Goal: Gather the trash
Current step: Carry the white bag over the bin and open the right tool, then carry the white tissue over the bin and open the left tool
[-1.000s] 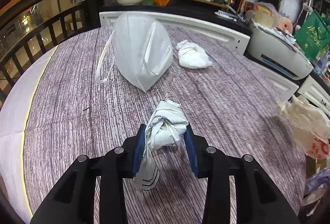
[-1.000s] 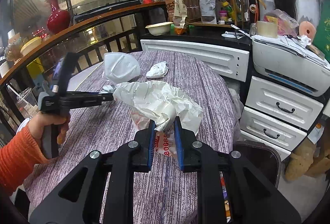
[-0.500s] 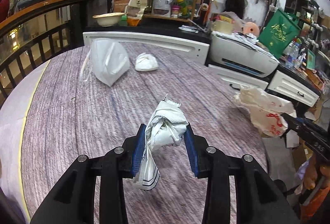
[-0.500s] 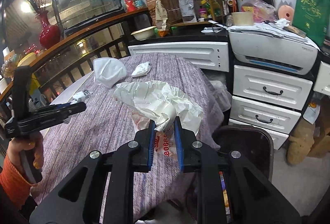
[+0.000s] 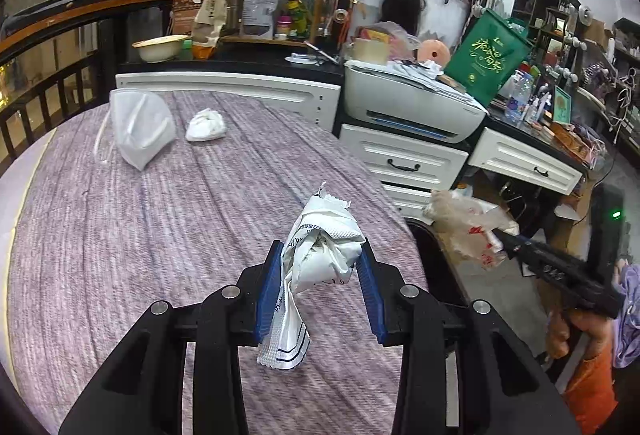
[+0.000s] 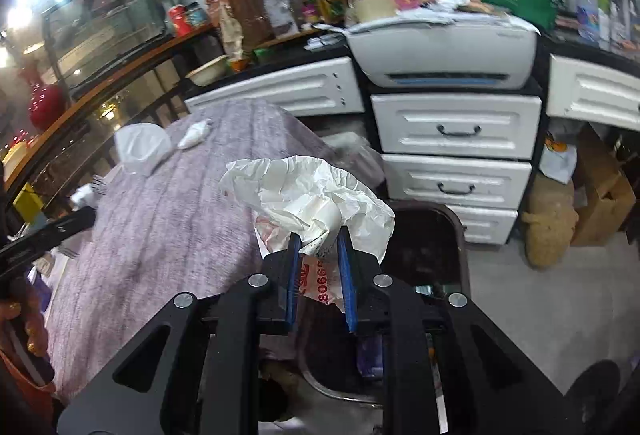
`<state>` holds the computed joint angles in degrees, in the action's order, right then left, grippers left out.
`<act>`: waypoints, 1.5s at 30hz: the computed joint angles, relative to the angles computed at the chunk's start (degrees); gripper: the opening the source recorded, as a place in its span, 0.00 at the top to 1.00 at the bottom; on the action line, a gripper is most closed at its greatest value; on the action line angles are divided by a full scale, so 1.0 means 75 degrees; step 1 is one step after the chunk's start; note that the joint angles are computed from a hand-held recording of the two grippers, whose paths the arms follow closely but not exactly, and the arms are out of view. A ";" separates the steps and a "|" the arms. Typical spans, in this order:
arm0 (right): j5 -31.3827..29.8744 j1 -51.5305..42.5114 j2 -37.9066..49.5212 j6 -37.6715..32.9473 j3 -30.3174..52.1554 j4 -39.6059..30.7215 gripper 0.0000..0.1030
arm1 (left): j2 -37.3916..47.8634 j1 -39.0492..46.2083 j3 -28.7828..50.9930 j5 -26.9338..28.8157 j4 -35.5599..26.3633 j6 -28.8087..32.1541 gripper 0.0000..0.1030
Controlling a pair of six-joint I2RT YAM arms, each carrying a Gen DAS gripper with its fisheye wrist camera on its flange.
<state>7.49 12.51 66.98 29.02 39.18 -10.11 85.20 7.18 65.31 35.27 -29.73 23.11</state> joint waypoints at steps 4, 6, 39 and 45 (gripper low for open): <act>-0.0191 -0.0454 0.0497 0.0062 -0.0353 0.0322 0.82 | -0.0291 -0.0311 -0.0286 0.0001 0.0071 -0.0116 0.64; -0.0204 -0.0602 0.0914 0.0090 -0.0451 0.0555 0.82 | -0.0395 -0.0468 -0.0381 -0.0020 0.0081 -0.0188 0.64; -0.0462 -0.2524 -0.0318 0.0465 -0.2221 0.0438 0.41 | -0.0032 -0.3742 -0.1244 -0.1042 0.0708 -0.1173 0.64; -0.0674 -0.3039 -0.0773 0.0251 -0.2362 0.0181 0.41 | 0.0712 -0.4301 -0.1498 -0.1864 0.1368 -0.1171 0.64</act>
<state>2.43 -10.28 61.18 30.90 21.47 -8.75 90.54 -25.08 54.07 21.30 -19.47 14.32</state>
